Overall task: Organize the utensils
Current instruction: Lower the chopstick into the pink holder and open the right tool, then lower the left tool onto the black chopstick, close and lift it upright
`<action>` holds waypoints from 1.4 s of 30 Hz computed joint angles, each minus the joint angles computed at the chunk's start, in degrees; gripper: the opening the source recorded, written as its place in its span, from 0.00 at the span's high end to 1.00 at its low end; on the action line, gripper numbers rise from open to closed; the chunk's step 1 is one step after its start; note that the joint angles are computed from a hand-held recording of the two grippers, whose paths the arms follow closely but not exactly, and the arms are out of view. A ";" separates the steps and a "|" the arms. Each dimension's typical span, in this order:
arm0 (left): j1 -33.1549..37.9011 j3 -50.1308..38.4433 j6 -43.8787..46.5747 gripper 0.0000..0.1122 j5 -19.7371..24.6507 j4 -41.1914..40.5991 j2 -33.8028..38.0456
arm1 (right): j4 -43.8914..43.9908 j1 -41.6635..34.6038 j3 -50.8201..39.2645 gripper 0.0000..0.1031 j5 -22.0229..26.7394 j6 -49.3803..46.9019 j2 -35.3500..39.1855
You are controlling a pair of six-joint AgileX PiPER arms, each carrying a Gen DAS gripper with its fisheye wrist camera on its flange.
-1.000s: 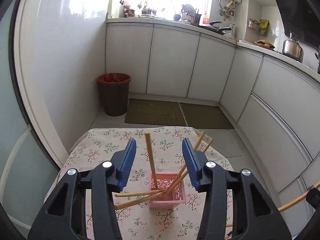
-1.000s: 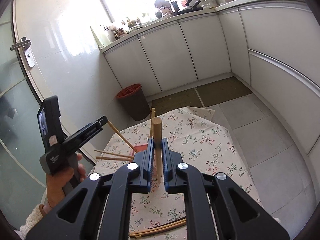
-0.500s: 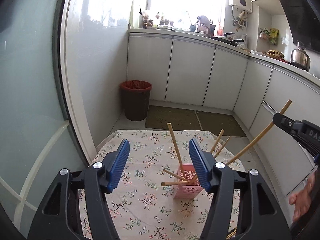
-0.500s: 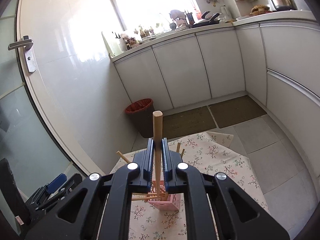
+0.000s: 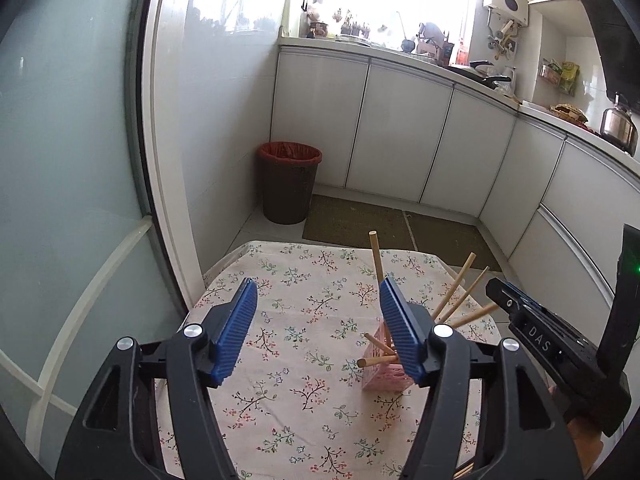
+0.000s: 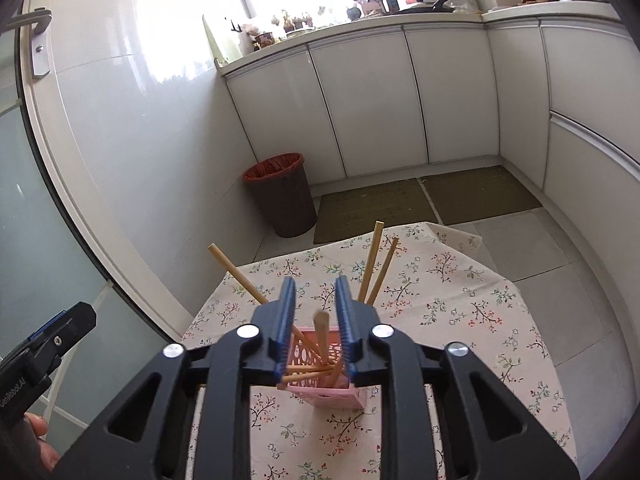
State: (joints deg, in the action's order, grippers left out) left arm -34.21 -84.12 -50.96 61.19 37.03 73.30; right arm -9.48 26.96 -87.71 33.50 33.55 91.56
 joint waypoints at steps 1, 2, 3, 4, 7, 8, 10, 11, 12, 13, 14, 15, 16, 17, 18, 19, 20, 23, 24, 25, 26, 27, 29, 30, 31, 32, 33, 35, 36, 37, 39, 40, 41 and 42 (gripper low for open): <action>-0.40 -0.01 -0.29 0.43 0.20 0.27 -0.15 | -0.96 0.20 0.21 0.68 0.45 0.85 -0.62; -0.90 0.04 -0.67 0.42 0.32 0.75 -0.33 | -0.92 0.17 0.50 0.68 0.76 0.81 -1.30; -1.45 0.05 -1.11 0.41 0.50 1.38 -0.44 | -0.88 0.20 0.48 0.68 1.27 0.74 -1.81; -2.25 -0.02 -1.59 0.39 0.88 2.18 -0.50 | -1.31 0.25 0.70 0.68 1.83 1.04 -2.45; -3.91 -0.45 -2.10 0.37 1.83 3.28 -0.41 | -1.74 0.43 1.99 0.68 2.65 1.63 -4.58; -4.51 -0.53 -2.25 0.36 2.24 3.70 -0.38 | -1.91 0.49 2.31 0.66 2.90 1.92 -5.17; -5.36 -0.67 -2.33 0.35 2.76 4.17 -0.39 | -2.88 0.79 3.99 0.55 2.86 3.48 -6.92; -5.69 -0.69 -2.39 0.33 3.01 4.26 -0.44 | -4.08 1.15 4.94 0.47 2.71 5.07 -7.79; -6.14 -0.67 -2.64 0.31 3.27 4.49 -0.52 | -5.35 1.45 6.02 0.40 2.57 6.69 -8.73; -6.38 -0.72 -2.67 0.30 3.35 4.55 -0.51 | -6.29 1.60 7.07 0.37 2.35 7.90 -9.65; -6.87 -0.89 -2.69 0.30 3.68 4.67 -0.47 | -7.35 1.83 8.05 0.32 2.32 9.14 -10.51; -7.37 -1.00 -2.63 0.29 4.00 4.72 -0.45 | -7.78 1.93 8.78 0.30 2.47 9.69 -11.21; -7.74 -1.00 -2.58 0.28 4.19 4.80 -0.47 | -8.12 1.98 9.42 0.28 2.69 10.23 -11.88; -8.35 -1.00 -2.73 0.27 4.53 5.19 -0.47 | -8.66 2.05 9.79 0.24 3.13 10.94 -12.41; -9.25 -0.95 -3.16 0.25 5.02 5.98 -0.49 | -9.20 2.09 10.15 0.20 3.53 11.69 -12.91; -10.16 -0.77 -3.68 0.23 5.49 6.83 -0.58 | -9.52 2.04 10.68 0.19 3.68 12.27 -13.50; -10.95 -0.71 -4.06 0.22 5.93 7.57 -0.59 | -9.82 2.04 10.99 0.14 3.96 12.80 -13.95; -13.02 -1.04 -4.73 0.21 7.31 8.89 -0.39 | -11.05 1.95 11.67 0.09 5.48 14.27 -15.01; -13.83 -0.89 -5.21 0.18 7.79 9.46 -0.42 | -10.17 1.58 11.98 0.07 5.83 13.43 -15.43; -14.36 -0.95 -5.55 0.14 8.15 9.93 -0.29 | -9.54 1.25 12.42 0.06 6.16 12.80 -15.95; -14.94 -0.76 -5.91 0.14 8.34 10.33 -0.26 | -9.33 0.86 13.37 0.06 6.29 12.59 -16.83; -15.21 -0.83 -5.72 0.14 8.39 10.06 -0.08 | -8.72 0.32 14.57 0.06 6.17 12.12 -17.94; -14.93 -0.74 -3.65 0.14 8.04 7.18 0.49 | -6.33 -1.41 17.31 0.06 6.15 10.73 -20.52; -14.60 -0.91 -1.98 0.14 7.91 5.13 1.10 | -4.41 -2.85 19.07 0.06 6.22 9.74 -22.07; -13.79 -1.14 0.86 0.14 7.56 1.92 2.04 | -1.29 -5.01 21.10 0.06 6.32 7.84 -23.78; -13.33 -1.54 3.23 0.14 7.38 -0.77 3.28 | 2.94 -7.92 23.43 0.06 6.63 4.93 -25.63; -12.95 -1.85 6.12 0.14 7.22 -3.75 4.69 | 7.65 -11.27 25.91 0.06 7.15 1.41 -27.50; -12.67 -2.39 10.97 0.14 6.95 -8.28 7.23 | 17.02 -18.47 30.95 0.06 8.84 -6.16 -30.94; -12.85 -2.99 13.38 0.14 7.20 -10.32 8.90 | 20.91 -22.04 33.46 0.06 10.31 -9.87 -32.69; -13.21 -2.87 14.87 0.14 7.24 -11.71 10.03 | 24.30 -25.84 35.54 0.06 12.06 -13.56 -34.10; -13.74 -3.97 18.11 0.14 7.60 -14.81 12.97 | 29.29 -31.99 39.16 0.06 14.64 -19.95 -36.37; -14.02 -3.82 19.41 0.14 7.30 -16.32 13.91 | 31.81 -35.26 40.51 0.06 16.09 -23.40 -37.28; -14.19 -4.40 21.03 0.14 7.45 -17.87 15.17 | 34.38 -38.54 41.65 0.06 17.53 -26.89 -37.99; -14.52 -4.82 22.27 0.14 7.61 -18.83 16.32 | 36.74 -41.74 42.52 0.06 18.96 -30.19 -38.44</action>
State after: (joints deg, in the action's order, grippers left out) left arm -48.73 -88.94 -28.69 68.80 18.20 89.62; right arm 27.26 -14.78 -45.19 52.45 3.36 53.12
